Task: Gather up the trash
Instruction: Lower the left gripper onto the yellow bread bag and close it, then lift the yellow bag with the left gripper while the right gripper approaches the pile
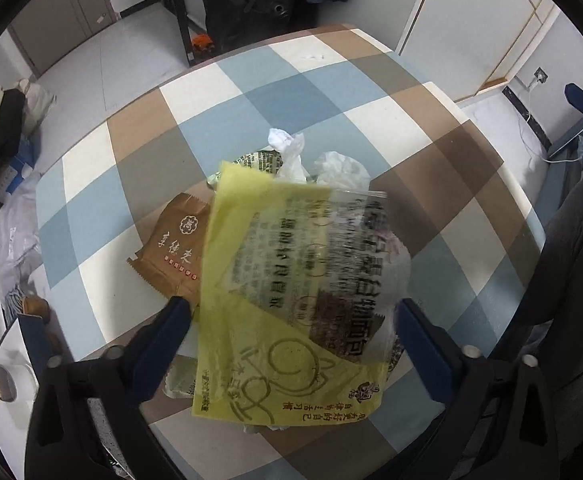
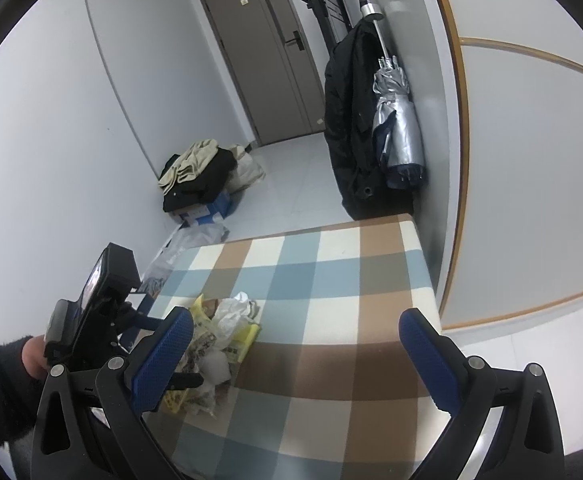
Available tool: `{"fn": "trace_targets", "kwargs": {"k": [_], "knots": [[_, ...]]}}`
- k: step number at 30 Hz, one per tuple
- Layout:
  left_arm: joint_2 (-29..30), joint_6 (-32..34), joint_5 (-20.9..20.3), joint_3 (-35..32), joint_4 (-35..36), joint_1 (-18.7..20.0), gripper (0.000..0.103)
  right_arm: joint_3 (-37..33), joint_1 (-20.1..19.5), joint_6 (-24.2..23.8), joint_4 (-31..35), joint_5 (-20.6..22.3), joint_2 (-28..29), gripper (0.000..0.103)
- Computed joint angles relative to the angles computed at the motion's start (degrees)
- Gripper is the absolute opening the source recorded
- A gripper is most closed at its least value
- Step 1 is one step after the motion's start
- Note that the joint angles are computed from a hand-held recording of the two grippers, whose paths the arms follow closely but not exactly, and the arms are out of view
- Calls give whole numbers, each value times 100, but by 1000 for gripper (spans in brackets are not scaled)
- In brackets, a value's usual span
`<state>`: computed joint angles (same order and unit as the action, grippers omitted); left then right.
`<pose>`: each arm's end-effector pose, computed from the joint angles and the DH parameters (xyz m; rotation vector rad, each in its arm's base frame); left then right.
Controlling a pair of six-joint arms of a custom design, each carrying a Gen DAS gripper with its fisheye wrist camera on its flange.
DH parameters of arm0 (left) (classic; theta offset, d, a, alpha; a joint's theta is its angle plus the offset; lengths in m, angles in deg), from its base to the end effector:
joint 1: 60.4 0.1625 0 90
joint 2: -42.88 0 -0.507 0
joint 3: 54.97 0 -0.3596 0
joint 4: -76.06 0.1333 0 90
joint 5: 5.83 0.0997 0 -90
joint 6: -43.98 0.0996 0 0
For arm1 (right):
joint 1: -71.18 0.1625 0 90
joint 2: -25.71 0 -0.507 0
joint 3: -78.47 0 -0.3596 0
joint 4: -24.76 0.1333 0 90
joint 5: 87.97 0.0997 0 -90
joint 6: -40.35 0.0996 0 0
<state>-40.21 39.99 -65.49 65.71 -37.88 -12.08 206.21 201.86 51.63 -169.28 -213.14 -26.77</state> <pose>-0.1438 -0.4377 0.3394 0.9071 2.4000 0.0130 0.4010 -0.3501 0.1935 0.4621 -2.6072 0.9751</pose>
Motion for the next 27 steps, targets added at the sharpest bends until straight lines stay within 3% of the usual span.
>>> {"fn": "trace_targets", "kwargs": {"k": [9,15,27], "knots": [[-38,76,-18,113,-214,-55,81,37,30,-35,-81,0,6,103],[-84,-72,-19,106,-236,-48,80,44,34,39,-65,-16,-12,103],[-364,-330,-452,57,-666,27,80,46,69,171,20,-54,-25,103]]}}
